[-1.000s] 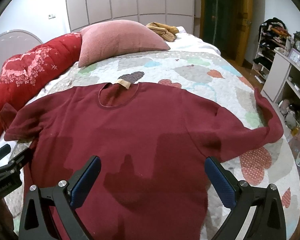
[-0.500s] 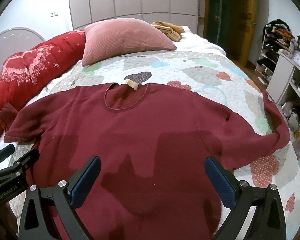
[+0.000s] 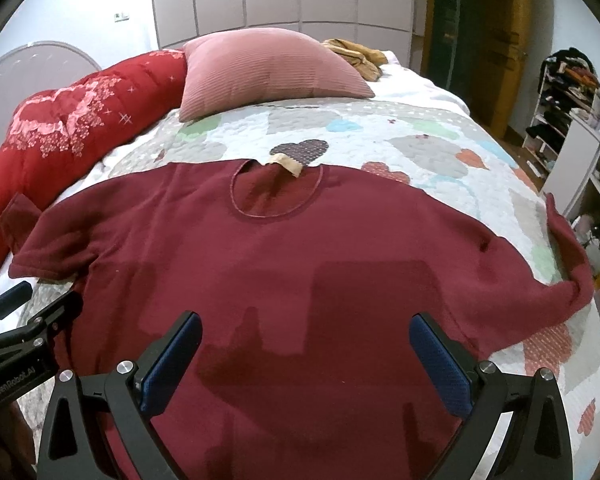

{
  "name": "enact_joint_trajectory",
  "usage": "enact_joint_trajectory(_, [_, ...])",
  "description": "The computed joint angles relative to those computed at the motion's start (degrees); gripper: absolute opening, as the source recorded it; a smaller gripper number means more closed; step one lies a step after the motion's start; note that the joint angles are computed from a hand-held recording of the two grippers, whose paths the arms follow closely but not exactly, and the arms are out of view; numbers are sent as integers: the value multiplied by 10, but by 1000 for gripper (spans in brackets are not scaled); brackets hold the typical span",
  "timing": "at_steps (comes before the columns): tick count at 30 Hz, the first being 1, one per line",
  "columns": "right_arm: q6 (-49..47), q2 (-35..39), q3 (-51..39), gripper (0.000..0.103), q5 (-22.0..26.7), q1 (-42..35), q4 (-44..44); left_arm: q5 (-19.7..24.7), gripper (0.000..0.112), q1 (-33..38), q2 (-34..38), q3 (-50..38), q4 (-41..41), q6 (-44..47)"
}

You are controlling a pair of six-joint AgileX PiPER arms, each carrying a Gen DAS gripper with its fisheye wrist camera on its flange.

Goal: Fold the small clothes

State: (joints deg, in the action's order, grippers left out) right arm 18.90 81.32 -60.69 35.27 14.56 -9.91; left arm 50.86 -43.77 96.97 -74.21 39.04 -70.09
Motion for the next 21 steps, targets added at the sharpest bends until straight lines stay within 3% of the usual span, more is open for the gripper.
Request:
enact_joint_trajectory(10, [5,64,-62,103,-2,64,-3,-38,94,83,-79,74,-10,17])
enact_joint_trajectory(21, [-31,183,-197,103,5,148,15,-82,94,285,-143,140,-48,84])
